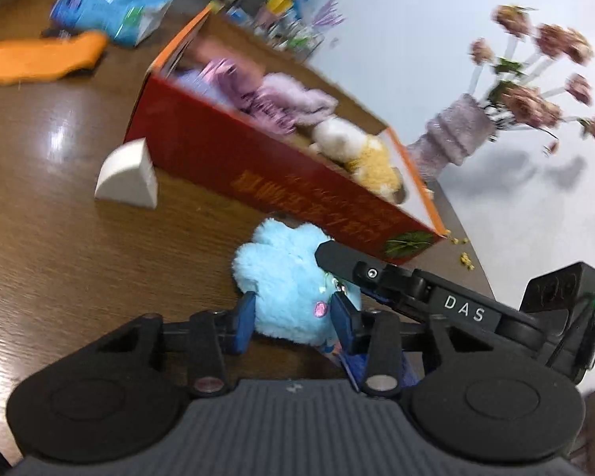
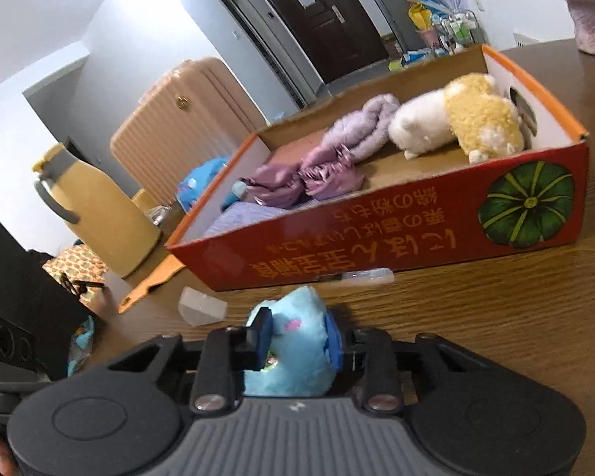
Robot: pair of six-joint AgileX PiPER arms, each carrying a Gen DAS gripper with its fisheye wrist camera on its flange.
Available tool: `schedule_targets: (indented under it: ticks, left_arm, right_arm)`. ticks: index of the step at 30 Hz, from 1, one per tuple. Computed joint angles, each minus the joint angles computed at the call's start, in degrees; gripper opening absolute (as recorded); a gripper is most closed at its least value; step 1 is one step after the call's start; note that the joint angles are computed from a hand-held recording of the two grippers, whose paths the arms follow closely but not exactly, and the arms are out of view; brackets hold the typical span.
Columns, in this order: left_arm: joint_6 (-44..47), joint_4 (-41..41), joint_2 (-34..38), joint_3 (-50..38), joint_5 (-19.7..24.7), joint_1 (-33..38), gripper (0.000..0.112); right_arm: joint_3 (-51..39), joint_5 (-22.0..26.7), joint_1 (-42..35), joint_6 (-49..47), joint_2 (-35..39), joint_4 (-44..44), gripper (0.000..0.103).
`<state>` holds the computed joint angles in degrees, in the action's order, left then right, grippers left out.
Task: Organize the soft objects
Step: 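Grasp the light-blue plush toy with the right gripper, then carry the light-blue plush into the box and open the right gripper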
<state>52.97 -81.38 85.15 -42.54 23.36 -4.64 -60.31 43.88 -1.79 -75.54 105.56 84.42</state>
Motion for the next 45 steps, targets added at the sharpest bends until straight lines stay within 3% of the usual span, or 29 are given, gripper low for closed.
schedule_targets:
  ticks: [4,8,12,16,19,21,28,32,34,35,41,45]
  left_arm:
    - [0.1,1.5,-11.8,6.8,-1.2,-2.8,0.040]
    - [-3.0,2.9,-18.8,12.0,-1.7,-6.8,0.039]
    - [-10.2,8.9,-21.3,11.9,-4.6,-11.4,0.039]
    - [-12.8,13.7,-20.0,6.9,-5.4,-12.0,0.039]
    - [-3.1,7.1,-12.8,-1.2,1.0,-6.5,0.039]
    - [-3.9,7.9,-5.7,-8.8,5.7,-2.7,0.039]
    - [-24.5,28.5,17.0,-36.4,8.5,-1.0,0.039]
    - [-33.4,37.8,26.9,-47.3,11.2,-0.5,0.037]
    - [-33.7,39.5,29.5,-49.2,11.9,-0.1,0.031]
    - [-34.8,41.3,29.8,-49.1,11.6,-0.2,0.030]
    - [-31.5,42.4,27.2,-42.4,6.6,0.8,0.038]
    - [-33.3,46.3,23.2,-38.6,2.8,0.5,0.048]
  right_arm:
    - [10.6,5.5,-4.8,-6.1,-8.5,5.4,0.028]
    - [22.5,9.1,-10.7,-10.9,-18.0,7.0,0.028]
    - [28.9,8.8,-13.3,-12.4,-24.8,7.8,0.028]
    - [27.4,8.3,-14.0,-11.8,-26.9,8.4,0.028]
    - [21.6,5.2,-11.8,-11.4,-25.9,10.0,0.028]
    - [14.8,1.7,-8.9,-9.9,-22.3,9.8,0.028]
    - [-18.0,-5.9,-0.9,14.2,0.9,-8.5,0.028]
    - [-33.2,-8.1,2.8,30.4,11.6,-23.9,0.027]
    - [-39.4,-6.5,4.5,37.9,16.1,-32.7,0.012]
    - [-41.0,-5.4,5.1,39.5,17.7,-34.6,0.011]
    - [-43.0,-5.8,7.3,39.3,20.5,-36.2,0.013]
    - [-44.0,-2.6,7.2,38.5,20.1,-36.9,0.023]
